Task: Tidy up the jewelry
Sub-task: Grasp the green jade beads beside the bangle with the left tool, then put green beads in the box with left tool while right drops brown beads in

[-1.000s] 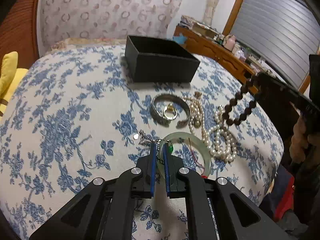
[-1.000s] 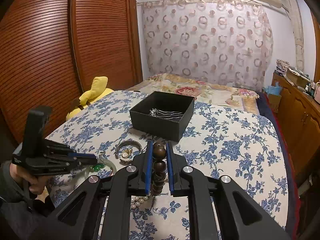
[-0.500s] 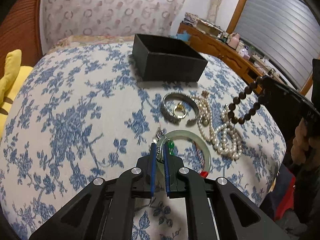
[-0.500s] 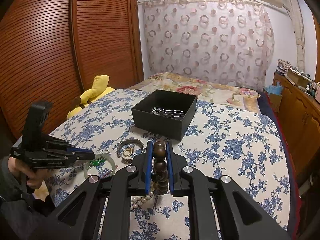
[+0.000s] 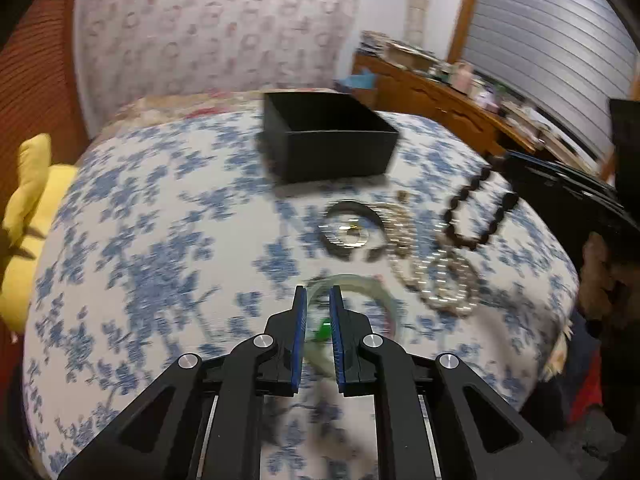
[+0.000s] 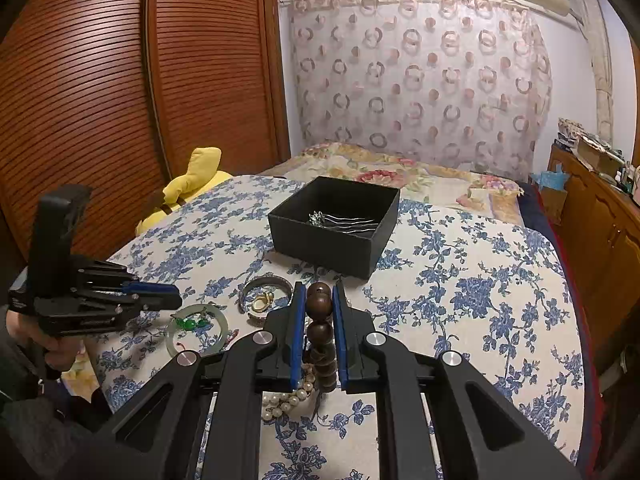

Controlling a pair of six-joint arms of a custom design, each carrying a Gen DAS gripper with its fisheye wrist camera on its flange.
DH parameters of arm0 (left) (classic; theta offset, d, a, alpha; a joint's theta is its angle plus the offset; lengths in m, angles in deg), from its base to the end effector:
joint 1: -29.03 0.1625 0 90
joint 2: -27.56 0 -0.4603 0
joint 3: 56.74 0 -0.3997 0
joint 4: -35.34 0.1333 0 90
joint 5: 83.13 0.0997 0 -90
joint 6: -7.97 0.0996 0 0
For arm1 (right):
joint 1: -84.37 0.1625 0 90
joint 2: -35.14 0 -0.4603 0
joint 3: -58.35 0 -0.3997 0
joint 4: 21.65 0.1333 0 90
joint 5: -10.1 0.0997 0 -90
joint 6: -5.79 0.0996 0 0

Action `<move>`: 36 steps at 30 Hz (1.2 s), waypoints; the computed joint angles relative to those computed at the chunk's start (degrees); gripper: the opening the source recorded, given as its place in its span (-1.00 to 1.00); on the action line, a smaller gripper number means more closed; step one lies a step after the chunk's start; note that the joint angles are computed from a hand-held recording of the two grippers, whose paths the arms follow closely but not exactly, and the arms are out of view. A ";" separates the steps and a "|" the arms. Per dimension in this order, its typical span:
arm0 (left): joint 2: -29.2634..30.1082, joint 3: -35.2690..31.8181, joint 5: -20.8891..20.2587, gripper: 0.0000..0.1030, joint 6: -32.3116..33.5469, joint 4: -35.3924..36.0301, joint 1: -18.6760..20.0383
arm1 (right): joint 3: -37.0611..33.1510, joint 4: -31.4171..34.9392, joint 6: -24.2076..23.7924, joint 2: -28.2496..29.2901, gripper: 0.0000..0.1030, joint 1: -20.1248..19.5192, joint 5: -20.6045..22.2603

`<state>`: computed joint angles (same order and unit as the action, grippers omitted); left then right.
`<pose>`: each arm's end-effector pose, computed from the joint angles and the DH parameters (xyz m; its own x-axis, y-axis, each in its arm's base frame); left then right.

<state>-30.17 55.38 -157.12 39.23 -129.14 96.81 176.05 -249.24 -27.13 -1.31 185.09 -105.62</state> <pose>-0.0800 -0.6209 0.1711 -0.6070 0.6869 -0.3997 0.7839 0.6001 -0.1592 0.1929 -0.5345 0.0742 -0.7434 -0.1387 0.6543 -0.6041 0.5590 -0.5680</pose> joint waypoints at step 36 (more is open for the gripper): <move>0.14 -4.25 -2.88 -0.88 4.19 1.17 -3.06 | -1.87 1.47 -1.91 -1.22 -0.71 2.07 0.16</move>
<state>-30.03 51.14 -160.01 43.42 -127.98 93.75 174.17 -247.77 -29.04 -2.53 187.15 -105.46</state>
